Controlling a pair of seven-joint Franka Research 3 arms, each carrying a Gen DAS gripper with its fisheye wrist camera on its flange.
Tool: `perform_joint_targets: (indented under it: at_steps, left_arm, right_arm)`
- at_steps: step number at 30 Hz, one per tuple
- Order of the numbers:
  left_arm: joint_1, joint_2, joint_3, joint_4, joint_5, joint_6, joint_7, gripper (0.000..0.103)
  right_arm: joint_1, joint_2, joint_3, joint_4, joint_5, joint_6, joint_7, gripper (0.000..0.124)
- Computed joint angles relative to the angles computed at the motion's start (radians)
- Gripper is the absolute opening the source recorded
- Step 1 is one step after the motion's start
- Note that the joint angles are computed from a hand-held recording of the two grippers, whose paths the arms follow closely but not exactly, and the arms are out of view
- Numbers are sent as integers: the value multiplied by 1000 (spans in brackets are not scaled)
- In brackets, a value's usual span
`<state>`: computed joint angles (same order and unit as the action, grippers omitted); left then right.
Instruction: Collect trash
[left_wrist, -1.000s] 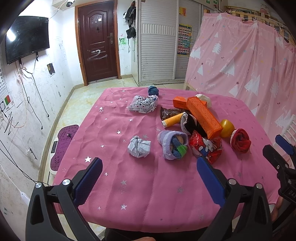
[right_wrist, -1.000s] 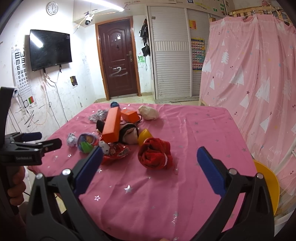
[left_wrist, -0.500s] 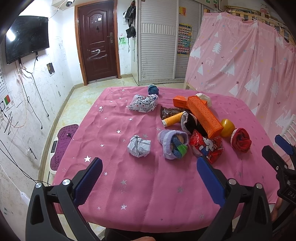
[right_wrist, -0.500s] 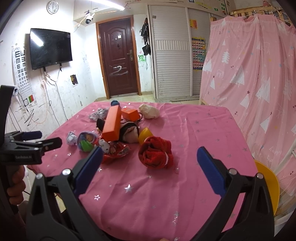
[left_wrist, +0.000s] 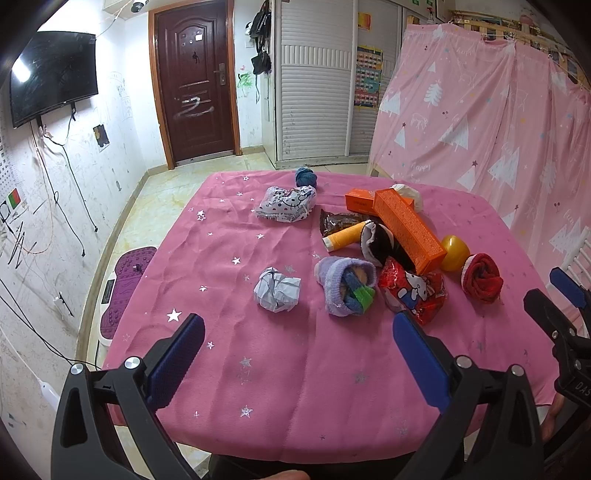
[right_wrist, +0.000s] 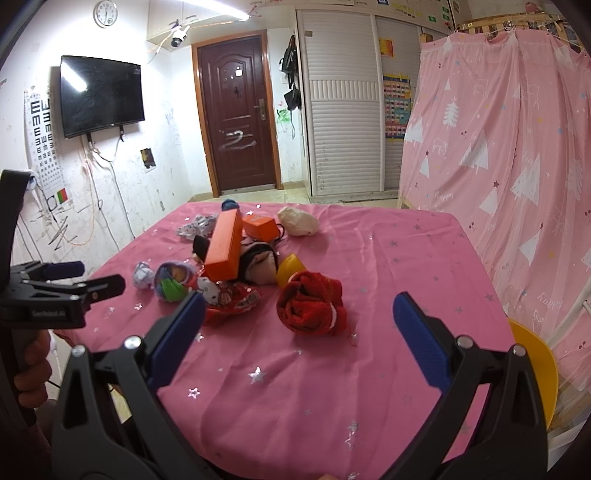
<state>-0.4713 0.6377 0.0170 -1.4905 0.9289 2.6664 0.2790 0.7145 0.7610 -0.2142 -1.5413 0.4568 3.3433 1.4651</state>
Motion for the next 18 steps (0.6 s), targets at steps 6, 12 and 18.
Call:
perform_joint_targets:
  at_steps: [6, 12, 18]
  left_arm:
    - [67, 27, -36, 10, -101, 50, 96, 95]
    - [97, 51, -17, 17, -166, 104, 165, 95]
    - [132, 117, -51, 94, -268, 103, 326, 95]
  right_arm:
    - [-2, 12, -4, 16, -2, -26, 14, 97]
    - [-75, 38, 66, 66, -50, -90, 49, 97]
    - [-139, 88, 116, 155, -115, -205, 118, 97]
